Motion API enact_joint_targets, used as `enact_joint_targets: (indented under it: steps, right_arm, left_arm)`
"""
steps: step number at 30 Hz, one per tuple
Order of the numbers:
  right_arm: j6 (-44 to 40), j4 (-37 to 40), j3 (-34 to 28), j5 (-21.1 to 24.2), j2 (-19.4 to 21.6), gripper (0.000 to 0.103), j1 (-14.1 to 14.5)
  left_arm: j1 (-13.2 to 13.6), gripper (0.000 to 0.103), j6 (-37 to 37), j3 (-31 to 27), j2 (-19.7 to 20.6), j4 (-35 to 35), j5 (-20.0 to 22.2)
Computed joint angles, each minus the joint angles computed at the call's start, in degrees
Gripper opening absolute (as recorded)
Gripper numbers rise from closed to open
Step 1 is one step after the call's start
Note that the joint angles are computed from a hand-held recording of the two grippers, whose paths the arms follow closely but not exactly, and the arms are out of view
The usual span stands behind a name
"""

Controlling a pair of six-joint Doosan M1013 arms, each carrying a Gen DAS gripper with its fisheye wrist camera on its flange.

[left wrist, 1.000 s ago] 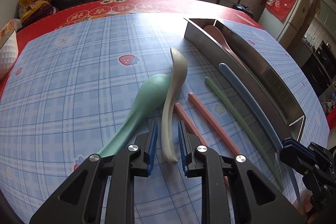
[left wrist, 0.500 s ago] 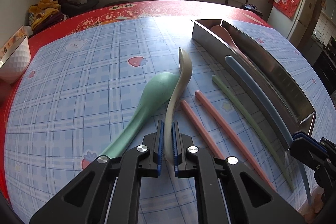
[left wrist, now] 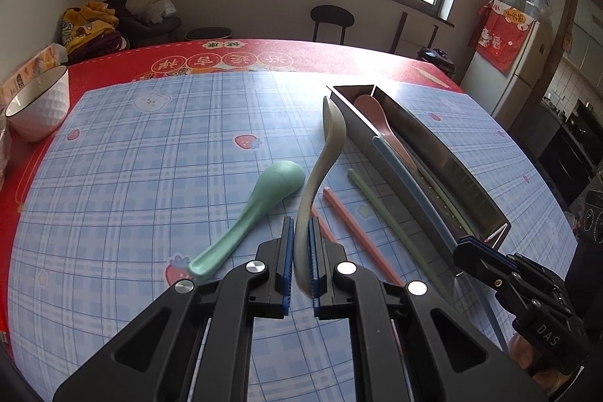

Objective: Organize utensils
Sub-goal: 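Carry the chopsticks into the tray with the right tool while the left tool lifts the cream spoon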

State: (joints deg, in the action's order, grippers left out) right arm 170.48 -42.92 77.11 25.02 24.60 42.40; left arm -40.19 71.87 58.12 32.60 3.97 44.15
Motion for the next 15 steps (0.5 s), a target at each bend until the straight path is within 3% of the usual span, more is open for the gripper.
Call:
enact_joint_targets:
  steps: [5, 9, 15]
  right_arm:
    - [0.2, 0.5, 0.3, -0.3, -0.7, 0.006, -0.3]
    - [3.9, -3.5, 0.9, 0.0, -1.8, 0.006, -1.0]
    - [-0.2, -1.3, -1.1, 5.9, -1.7, 0.006, -3.3]
  left_arm:
    - [-0.3, 0.008, -1.0, 0.3, -0.7, 0.5, -1.0]
    - [-0.4, 0.008, -1.4, 0.1, -0.8, 0.5, -1.4]
    - [-0.7, 0.008, -1.1, -1.0, -0.3, -0.3, -1.3]
